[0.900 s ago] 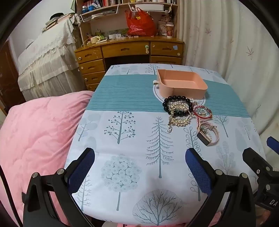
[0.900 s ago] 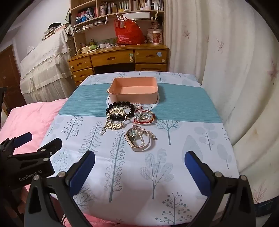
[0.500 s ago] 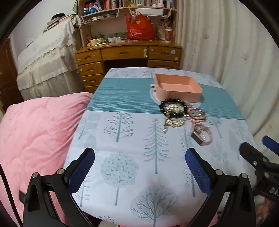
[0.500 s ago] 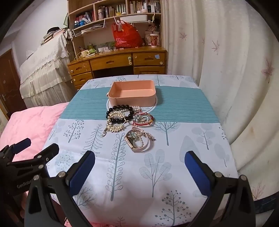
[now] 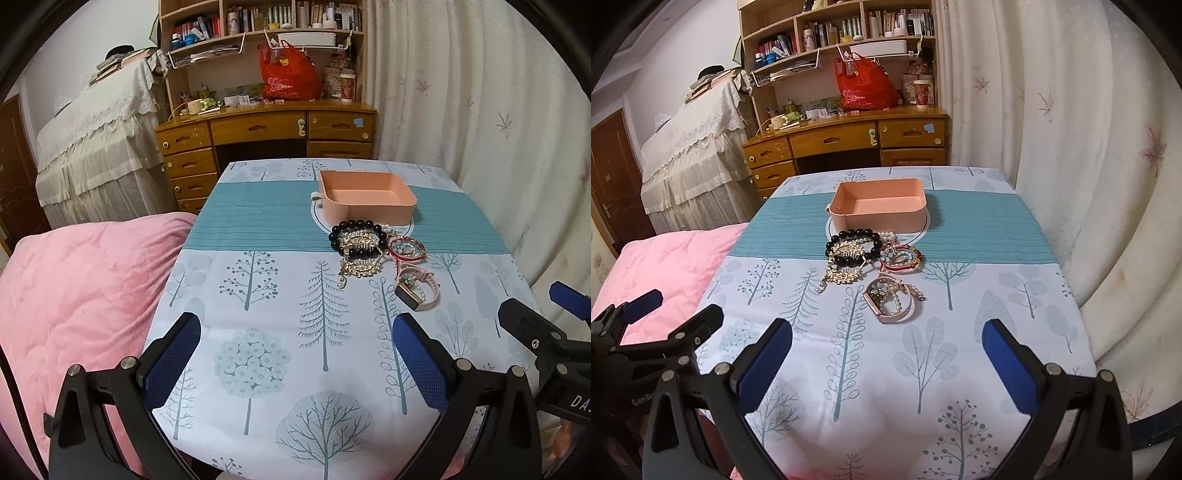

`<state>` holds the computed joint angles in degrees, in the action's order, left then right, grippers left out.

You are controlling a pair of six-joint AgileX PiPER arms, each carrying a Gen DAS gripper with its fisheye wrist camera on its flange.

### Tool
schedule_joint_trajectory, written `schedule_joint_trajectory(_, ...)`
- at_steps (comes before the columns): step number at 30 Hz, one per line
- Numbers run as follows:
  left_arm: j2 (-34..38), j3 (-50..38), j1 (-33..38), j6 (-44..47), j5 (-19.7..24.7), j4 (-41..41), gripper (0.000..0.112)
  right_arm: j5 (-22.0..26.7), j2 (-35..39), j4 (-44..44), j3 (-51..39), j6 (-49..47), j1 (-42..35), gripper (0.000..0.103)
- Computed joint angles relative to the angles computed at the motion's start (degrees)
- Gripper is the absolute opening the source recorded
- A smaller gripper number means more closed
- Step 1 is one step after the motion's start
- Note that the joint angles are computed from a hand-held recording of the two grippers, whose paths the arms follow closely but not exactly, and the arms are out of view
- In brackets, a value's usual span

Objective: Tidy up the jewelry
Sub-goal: 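Move both tools toward the jewelry pile beside the pink tray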

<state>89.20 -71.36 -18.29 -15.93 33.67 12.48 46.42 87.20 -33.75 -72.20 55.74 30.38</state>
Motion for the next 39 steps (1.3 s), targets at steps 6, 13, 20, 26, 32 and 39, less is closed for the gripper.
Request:
schedule_joint_trajectory(6, -0.2, -0.3, -1.0, -1.5, 0.1, 2.1, 0.102, 0.0, -1.2, -1.7, 0.5, 1.3, 0.6, 0.103)
schedule_joint_trajectory(13, -1.3, 0.6, -1.8, -3.7, 0.0, 4.2, 0.102, -0.7, -2.8, -2.2, 1.9, 2.6, 0.6, 0.103)
schedule_joint_trajectory(20, -0.6, -0.4, -1.9, -4.6, 1.5, 5.2, 0.102, -2.2, -3.3, -0.7, 2.6, 1.8, -0.2, 0.103)
schedule_joint_trajectory(26, 1.4, -2.1, -0.7, -3.4, 2.4, 4.5, 0.102, -2.8, -2.2, 0.9, 1.8, 0.7, -1.1, 0.103)
schedule_joint_trajectory(32, 4.6, -5.2, -0.6, -2.9, 3.4, 4.1, 0.102, -3.1, -0.2, 2.3, 0.2, -1.2, -2.5, 0.103)
schedule_joint_trajectory(39, 8.5, -9.2, -0.8, -1.9, 4.7, 3.6, 0.102, -5.7, 1.3, 2.8, 0.1, -2.0, -5.0, 0.103)
